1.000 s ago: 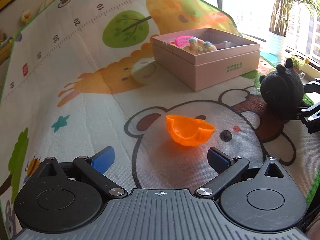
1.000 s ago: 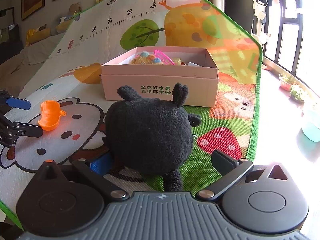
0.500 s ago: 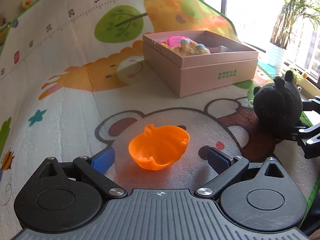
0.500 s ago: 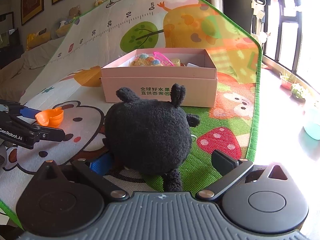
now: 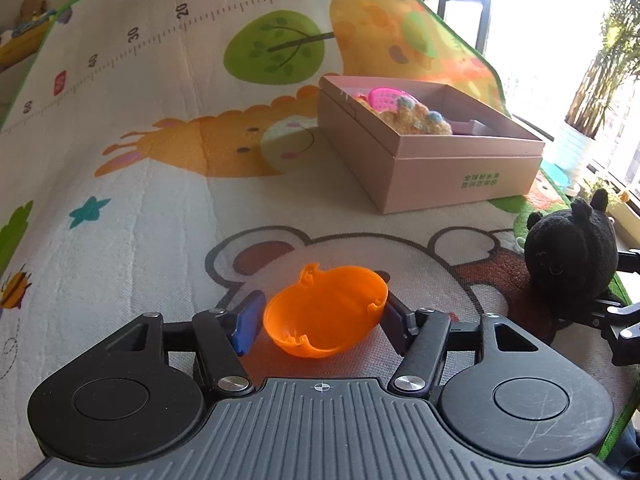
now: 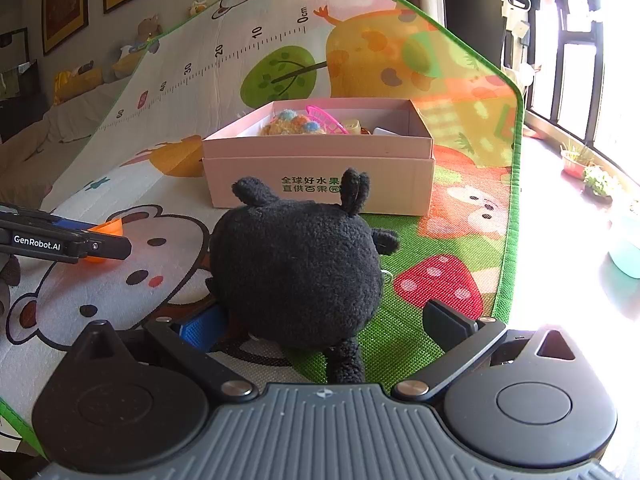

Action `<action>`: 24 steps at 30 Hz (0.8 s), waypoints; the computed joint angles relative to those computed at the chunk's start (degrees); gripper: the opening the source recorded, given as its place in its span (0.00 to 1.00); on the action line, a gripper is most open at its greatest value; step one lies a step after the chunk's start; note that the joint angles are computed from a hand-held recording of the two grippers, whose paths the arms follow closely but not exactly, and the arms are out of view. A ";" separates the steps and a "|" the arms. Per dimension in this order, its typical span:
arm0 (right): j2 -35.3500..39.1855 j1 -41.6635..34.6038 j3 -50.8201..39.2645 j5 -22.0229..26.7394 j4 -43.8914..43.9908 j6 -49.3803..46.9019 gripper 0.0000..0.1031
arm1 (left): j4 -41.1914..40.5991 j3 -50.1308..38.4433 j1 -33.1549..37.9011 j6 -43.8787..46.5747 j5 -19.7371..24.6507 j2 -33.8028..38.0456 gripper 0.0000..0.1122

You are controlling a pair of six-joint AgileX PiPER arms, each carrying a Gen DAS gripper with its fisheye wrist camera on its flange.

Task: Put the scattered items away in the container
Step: 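Grasp the orange pumpkin cup with the left tool while right tool holds the bear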

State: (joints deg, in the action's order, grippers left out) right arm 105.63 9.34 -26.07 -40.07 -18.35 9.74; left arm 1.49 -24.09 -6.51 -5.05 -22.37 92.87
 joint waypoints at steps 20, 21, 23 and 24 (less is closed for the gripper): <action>-1.39 9.10 -8.42 15.26 18.23 -15.00 1.00 | 6.36 7.48 -5.09 -6.37 -5.05 -3.86 0.57; -1.10 9.28 -8.62 15.02 19.13 -15.58 1.00 | 6.54 7.70 -5.21 -6.61 -5.37 -3.90 0.57; -1.59 9.25 -8.18 14.49 18.86 -15.35 0.91 | 8.26 8.11 -4.86 -8.17 -5.86 -4.05 0.57; -2.26 8.85 -7.77 14.54 16.85 -13.75 0.84 | 7.94 8.44 -5.01 -7.83 -6.09 -4.20 0.57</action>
State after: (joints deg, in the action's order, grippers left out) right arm 103.37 18.19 -33.85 -25.53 -1.50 -4.01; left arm 9.44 -15.65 -11.52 -12.88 -28.46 88.67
